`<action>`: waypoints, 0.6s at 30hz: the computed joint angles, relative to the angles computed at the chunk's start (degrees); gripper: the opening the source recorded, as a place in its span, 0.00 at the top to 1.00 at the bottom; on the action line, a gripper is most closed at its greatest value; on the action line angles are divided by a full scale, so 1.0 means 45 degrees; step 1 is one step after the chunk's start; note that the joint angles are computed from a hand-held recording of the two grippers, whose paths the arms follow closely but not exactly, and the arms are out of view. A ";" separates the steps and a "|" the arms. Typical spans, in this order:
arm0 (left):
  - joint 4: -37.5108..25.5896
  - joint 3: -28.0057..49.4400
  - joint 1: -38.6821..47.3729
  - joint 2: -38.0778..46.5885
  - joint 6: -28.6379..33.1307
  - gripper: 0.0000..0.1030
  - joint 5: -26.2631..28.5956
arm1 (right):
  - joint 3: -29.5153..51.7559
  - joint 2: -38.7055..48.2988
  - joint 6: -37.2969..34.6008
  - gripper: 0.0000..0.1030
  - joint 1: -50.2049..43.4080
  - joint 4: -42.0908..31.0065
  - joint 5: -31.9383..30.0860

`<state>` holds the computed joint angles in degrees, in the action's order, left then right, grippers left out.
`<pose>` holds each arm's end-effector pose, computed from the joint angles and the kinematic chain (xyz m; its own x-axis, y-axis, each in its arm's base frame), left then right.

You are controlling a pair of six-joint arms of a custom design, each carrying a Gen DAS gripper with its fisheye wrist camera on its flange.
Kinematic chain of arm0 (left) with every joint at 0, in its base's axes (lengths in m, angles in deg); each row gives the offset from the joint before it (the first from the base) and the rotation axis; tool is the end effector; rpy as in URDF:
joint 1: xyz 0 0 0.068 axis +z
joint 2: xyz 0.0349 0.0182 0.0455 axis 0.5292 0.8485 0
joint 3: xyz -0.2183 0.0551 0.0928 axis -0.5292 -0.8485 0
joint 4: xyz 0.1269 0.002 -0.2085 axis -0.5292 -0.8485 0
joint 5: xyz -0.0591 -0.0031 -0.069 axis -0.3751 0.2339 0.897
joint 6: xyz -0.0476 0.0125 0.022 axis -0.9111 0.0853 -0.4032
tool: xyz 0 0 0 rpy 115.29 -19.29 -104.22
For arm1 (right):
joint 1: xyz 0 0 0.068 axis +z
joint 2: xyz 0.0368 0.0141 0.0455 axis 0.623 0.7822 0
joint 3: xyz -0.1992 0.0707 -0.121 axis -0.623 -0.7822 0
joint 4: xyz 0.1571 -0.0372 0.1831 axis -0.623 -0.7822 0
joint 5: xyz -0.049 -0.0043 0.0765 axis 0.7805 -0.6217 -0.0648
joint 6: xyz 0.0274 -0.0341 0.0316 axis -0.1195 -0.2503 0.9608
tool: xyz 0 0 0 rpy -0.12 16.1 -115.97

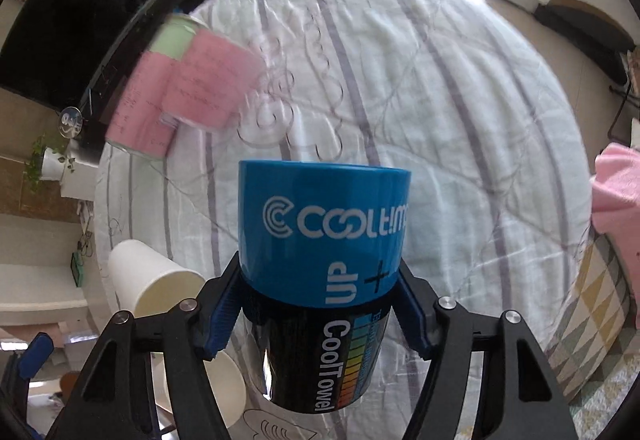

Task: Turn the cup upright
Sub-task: 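Lift the can with the right gripper and tilt its open rim up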

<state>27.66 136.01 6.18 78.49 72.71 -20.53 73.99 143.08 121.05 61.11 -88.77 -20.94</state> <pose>0.3063 -0.1503 0.2181 -0.8909 0.2846 -0.3541 0.3409 0.9340 -0.1069 0.3356 0.1431 0.1553 -0.9135 0.3713 -0.1662 0.3167 0.9055 0.2824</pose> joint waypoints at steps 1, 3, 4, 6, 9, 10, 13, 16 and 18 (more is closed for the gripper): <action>0.0036 -0.0054 -0.0060 -0.0077 -0.0003 0.01 -0.0014 | 0.0044 -0.0288 -0.0132 0.34 0.0024 -0.0083 0.0459; 0.0099 -0.0129 -0.0188 -0.0183 -0.0038 0.01 -0.0064 | 0.0139 -0.0727 -0.0436 0.34 0.0164 0.0141 0.1425; 0.0129 -0.0199 -0.0230 -0.0223 -0.0041 0.01 -0.0096 | -0.0018 -0.1005 -0.0652 0.34 0.0244 0.0463 0.1910; 0.0172 -0.0394 -0.0324 -0.0266 -0.0092 0.01 -0.0168 | -0.0487 -0.1487 -0.1220 0.34 0.0446 0.1312 0.2908; 0.0134 -0.0720 -0.0465 -0.0340 -0.0217 0.01 -0.0295 | -0.1526 -0.1978 -0.1490 0.34 0.0915 0.2689 0.3872; 0.0174 -0.0916 -0.0507 -0.0452 -0.0230 0.01 -0.0355 | -0.2312 -0.2391 -0.1336 0.34 0.1043 0.3477 0.3890; 0.0338 -0.1443 -0.0558 -0.0710 -0.0364 0.01 -0.0396 | -0.3342 -0.2760 -0.1343 0.34 0.1659 0.4090 0.4282; 0.0753 -0.1913 -0.0535 -0.0880 -0.0557 0.01 -0.0151 | -0.3782 -0.2603 -0.1312 0.34 0.2077 0.4427 0.3913; 0.0804 -0.2018 -0.0652 -0.0906 -0.0612 0.01 -0.0243 | -0.3736 -0.2420 -0.1394 0.34 0.2245 0.4195 0.3890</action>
<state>31.27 126.93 3.25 74.41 69.96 -21.62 57.18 132.20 114.77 71.21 -69.90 -3.44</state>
